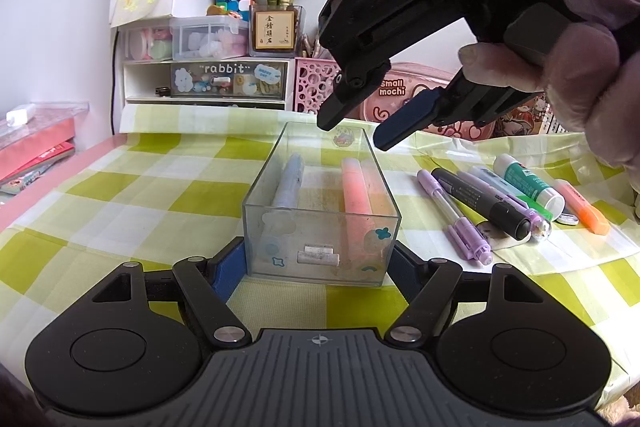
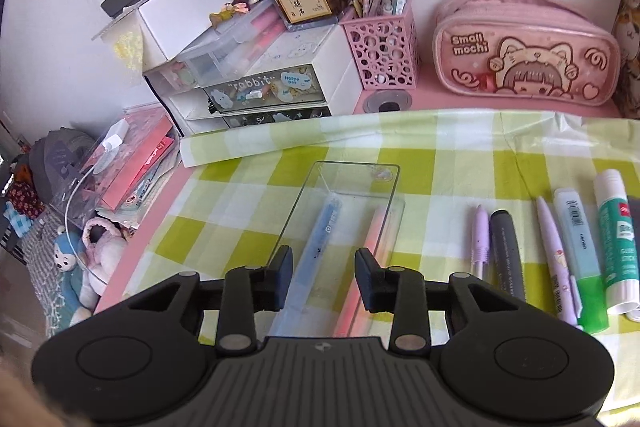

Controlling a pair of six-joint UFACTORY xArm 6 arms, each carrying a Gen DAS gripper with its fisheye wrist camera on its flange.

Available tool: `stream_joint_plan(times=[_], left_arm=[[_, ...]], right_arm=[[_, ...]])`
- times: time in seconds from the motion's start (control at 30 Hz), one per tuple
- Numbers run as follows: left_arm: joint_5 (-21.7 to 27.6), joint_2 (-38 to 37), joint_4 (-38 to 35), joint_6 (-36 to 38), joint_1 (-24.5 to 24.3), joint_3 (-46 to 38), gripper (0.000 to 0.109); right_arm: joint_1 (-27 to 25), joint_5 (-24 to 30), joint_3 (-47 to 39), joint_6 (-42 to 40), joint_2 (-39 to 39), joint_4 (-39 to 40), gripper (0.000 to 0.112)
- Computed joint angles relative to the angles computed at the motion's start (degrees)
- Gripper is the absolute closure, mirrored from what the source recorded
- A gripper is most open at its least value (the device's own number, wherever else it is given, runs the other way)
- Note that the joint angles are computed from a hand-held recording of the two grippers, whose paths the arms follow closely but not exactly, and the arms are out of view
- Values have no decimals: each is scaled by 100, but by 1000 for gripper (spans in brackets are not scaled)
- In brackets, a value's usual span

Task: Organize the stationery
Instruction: 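Open the right gripper to release the highlighter and withdraw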

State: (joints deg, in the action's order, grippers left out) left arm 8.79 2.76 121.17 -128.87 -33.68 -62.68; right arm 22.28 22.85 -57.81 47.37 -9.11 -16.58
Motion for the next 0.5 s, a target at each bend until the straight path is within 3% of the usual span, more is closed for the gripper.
stream_joint_plan(times=[0.17, 0.5], left_arm=[[-75, 4, 80, -109, 36, -29, 35], [-30, 24, -16, 11, 26, -33, 35]], right_arm=[[78, 152, 245, 1228, -337, -1745, 66], [302, 819, 699, 2681, -900, -3651, 43]])
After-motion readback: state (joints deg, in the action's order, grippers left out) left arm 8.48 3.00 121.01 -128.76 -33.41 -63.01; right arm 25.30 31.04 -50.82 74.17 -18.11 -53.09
